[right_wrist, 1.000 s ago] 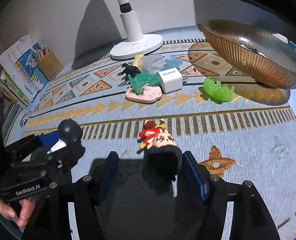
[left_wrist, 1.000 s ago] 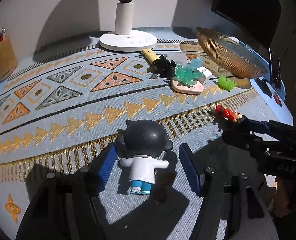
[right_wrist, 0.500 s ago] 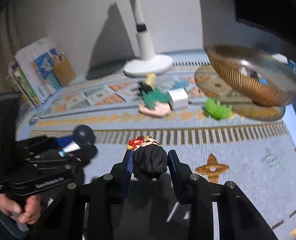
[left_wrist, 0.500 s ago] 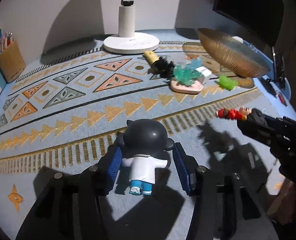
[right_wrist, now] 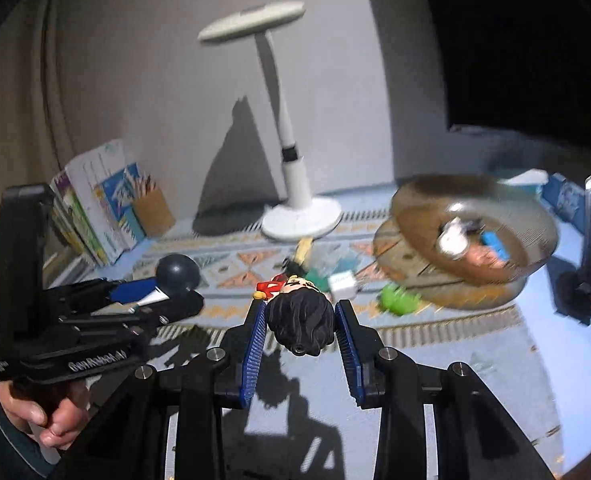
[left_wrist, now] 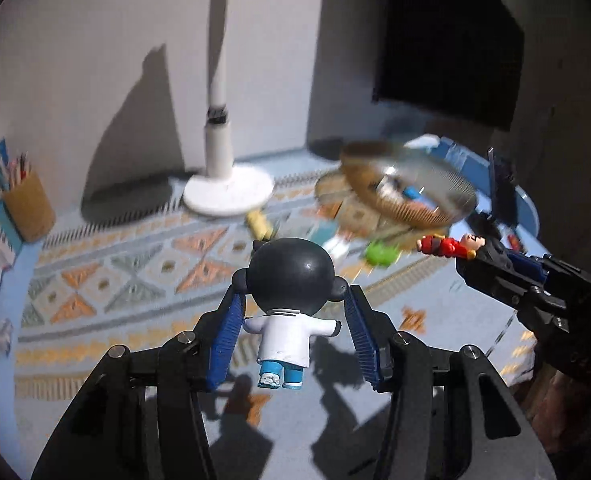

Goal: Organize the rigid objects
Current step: 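Carry both figurines over the amber bowl and open both tools to drop them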

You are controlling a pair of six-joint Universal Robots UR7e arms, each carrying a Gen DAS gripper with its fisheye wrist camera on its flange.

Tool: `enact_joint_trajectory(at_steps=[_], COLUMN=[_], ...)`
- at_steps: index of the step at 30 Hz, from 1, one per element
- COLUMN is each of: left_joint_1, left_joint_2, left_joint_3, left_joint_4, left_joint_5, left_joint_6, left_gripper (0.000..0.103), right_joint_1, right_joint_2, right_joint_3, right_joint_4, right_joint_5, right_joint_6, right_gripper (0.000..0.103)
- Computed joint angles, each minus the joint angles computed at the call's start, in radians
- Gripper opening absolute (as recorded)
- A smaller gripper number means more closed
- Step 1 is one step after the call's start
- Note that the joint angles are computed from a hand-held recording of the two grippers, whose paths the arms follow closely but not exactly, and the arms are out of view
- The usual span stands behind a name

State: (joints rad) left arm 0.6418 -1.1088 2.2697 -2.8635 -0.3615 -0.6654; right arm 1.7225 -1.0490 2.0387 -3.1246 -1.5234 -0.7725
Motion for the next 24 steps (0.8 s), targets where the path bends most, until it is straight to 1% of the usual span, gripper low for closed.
enact_joint_trajectory(at_steps=[4,6,9,12,15,17,19,22,24], left_joint_1=[0.009,0.021,0.050,0.089,0.134,0.167,0.196,0.238,0.263], left_joint_2=[0.052,0.092,0.148,0.198,0.251,0.284,0.322,0.376,0.414], left_joint_3=[-0.098,-0.159,-0.265,-0.377,-0.482,-0.545,-0.603,-0.680,-0.731], left_joint_4=[-0.082,-0.165,-0.268,-0.290,-0.283,-0.246,-0.201,-0.121,-0.066], left_joint_5=[0.011,0.001,-0.042,-0.098,-0.160,-0.202,-0.228,-0.268,-0.291], left_joint_6=[0.166,0.281,0.441,0.532,0.580,0.580,0.571,0.551,0.534], left_gripper=[0.049,0.049,0.049,0.049,0.049,0.049,0.049,0.049,0.049], right_joint_1=[0.001,-0.001,-0.002,-0.006,-0.003,-0.001,-0.003,-0.022,-0.027], right_joint_2=[-0.020,-0.018,-0.002,0.025,0.070,0.107,0.146,0.191,0.227], right_joint_3=[-0.037,-0.080,-0.152,-0.243,-0.329,-0.381,-0.432,-0.484,-0.520], right_joint_4=[-0.042,-0.052,-0.075,-0.068,-0.058,-0.035,0.002,0.035,0.045], right_joint_5=[-0.016,-0.033,-0.070,-0.091,-0.136,-0.171,-0.201,-0.211,-0.256], right_joint_6=[0.021,0.042,0.079,0.121,0.134,0.138,0.148,0.168,0.175], right_gripper=[0.034,0.034,0.034,0.034,0.034,0.034,0.034,0.034,0.034])
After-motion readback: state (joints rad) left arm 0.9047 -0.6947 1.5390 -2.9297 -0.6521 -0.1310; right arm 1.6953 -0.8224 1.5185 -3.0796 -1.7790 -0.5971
